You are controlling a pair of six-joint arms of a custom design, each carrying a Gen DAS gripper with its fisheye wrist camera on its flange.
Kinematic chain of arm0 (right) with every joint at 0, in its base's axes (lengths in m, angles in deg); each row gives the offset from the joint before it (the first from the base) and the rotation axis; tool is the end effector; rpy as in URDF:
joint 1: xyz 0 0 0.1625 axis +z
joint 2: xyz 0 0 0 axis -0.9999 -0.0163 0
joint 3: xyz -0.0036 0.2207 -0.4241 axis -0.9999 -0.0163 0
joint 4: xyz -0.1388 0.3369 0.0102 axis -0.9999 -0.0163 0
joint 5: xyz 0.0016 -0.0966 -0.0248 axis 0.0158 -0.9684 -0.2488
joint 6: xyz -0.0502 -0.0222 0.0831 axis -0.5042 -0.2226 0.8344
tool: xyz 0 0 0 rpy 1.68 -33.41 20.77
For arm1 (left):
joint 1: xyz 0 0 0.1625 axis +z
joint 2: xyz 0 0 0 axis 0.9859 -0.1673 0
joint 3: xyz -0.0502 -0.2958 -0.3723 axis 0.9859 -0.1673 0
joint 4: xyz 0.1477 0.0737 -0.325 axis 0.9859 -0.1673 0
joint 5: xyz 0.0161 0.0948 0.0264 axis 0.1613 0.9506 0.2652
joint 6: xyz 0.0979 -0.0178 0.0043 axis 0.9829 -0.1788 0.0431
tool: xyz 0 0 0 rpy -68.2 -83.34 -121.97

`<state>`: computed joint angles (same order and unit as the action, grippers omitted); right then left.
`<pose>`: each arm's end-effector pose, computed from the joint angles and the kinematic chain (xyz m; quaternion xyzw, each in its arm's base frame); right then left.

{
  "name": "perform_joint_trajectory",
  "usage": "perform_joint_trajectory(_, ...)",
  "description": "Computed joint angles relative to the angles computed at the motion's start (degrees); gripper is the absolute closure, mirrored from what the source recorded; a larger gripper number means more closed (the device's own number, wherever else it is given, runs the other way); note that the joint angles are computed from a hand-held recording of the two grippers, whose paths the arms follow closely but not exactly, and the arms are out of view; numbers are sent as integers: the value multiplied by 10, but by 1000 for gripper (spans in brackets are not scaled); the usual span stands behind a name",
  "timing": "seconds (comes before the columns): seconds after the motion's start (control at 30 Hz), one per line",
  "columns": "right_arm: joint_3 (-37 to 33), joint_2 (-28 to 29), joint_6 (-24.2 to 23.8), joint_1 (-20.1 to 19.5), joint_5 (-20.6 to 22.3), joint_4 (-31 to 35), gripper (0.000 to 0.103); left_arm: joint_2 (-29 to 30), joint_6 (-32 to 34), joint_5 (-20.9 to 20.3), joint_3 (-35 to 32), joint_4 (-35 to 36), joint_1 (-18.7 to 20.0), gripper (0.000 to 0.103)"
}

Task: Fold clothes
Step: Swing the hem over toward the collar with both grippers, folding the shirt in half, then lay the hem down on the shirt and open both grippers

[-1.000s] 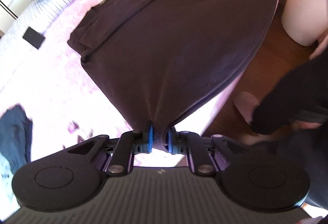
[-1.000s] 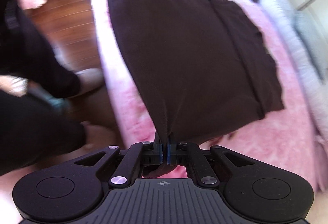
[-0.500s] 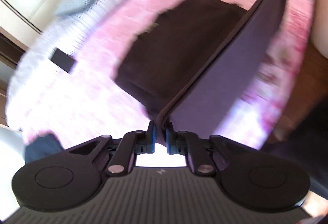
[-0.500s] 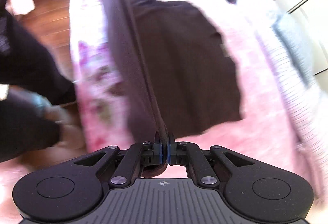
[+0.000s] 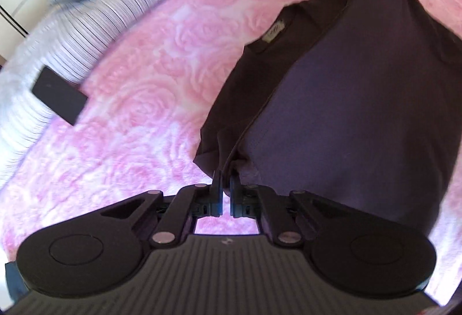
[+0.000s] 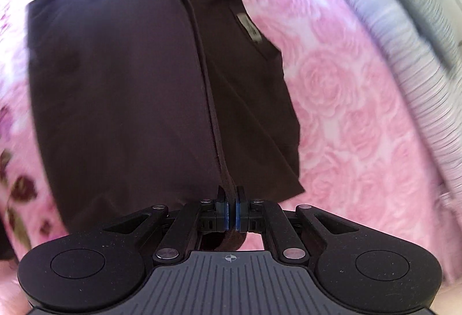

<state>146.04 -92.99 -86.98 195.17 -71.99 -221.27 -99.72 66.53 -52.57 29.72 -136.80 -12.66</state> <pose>0.2663 -0.6799 0.0702 0.5871 -0.7277 -0.1203 0.3336 -0.0904 -0.7220 0.2581 0.5849 0.7483 -0.0009 0.3129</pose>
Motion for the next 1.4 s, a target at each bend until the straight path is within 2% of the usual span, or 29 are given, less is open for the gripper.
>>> perform_joint_trajectory(0.2, -84, 31, 2, -17, 18, 66, 100, 32, -26, 13, -53, 20, 10, 101)
perform_joint_trajectory(0.33, -161, 57, 11, -29, 38, 111, 100, 65, -40, 21, -115, 35, 14, 101)
perform_joint_trajectory(0.57, -309, 131, 45, -51, 55, 186, 100, 132, -38, 48, -198, 60, 26, 101)
perform_joint_trajectory(0.7, -345, 156, 66, -62, 58, 203, 100, 154, -21, 63, -215, 62, 33, 101)
perform_joint_trajectory(0.9, -333, 149, 114, -77, 88, 167, 99, 167, -14, 92, -210, 33, 37, 96)
perform_joint_trajectory(0.93, -328, 146, 129, -80, 94, 153, 90, 170, -12, 106, -208, 14, 37, 96)
perform_joint_trajectory(1.03, -287, 129, 158, -84, 97, 54, 88, 173, -39, 124, -215, -4, 37, 93)
perform_joint_trajectory(1.1, -258, 122, 172, -81, 70, -33, 88, 166, -49, 129, -208, -16, 34, 92)
perform_joint_trajectory(1.13, -246, 120, 177, -78, 53, -71, 88, 160, -53, 128, -199, -24, 31, 92)
perform_joint_trajectory(1.2, -218, 101, 214, -76, 47, -106, 88, 142, -72, 119, -176, -28, 24, 92)
perform_joint_trajectory(1.33, -117, 30, 327, -78, 83, -113, 87, 96, -142, 82, -106, -6, 8, 88)
perform_joint_trajectory(1.4, -52, -5, 364, -78, 94, -121, 87, 75, -170, 67, -59, 3, -2, 86)
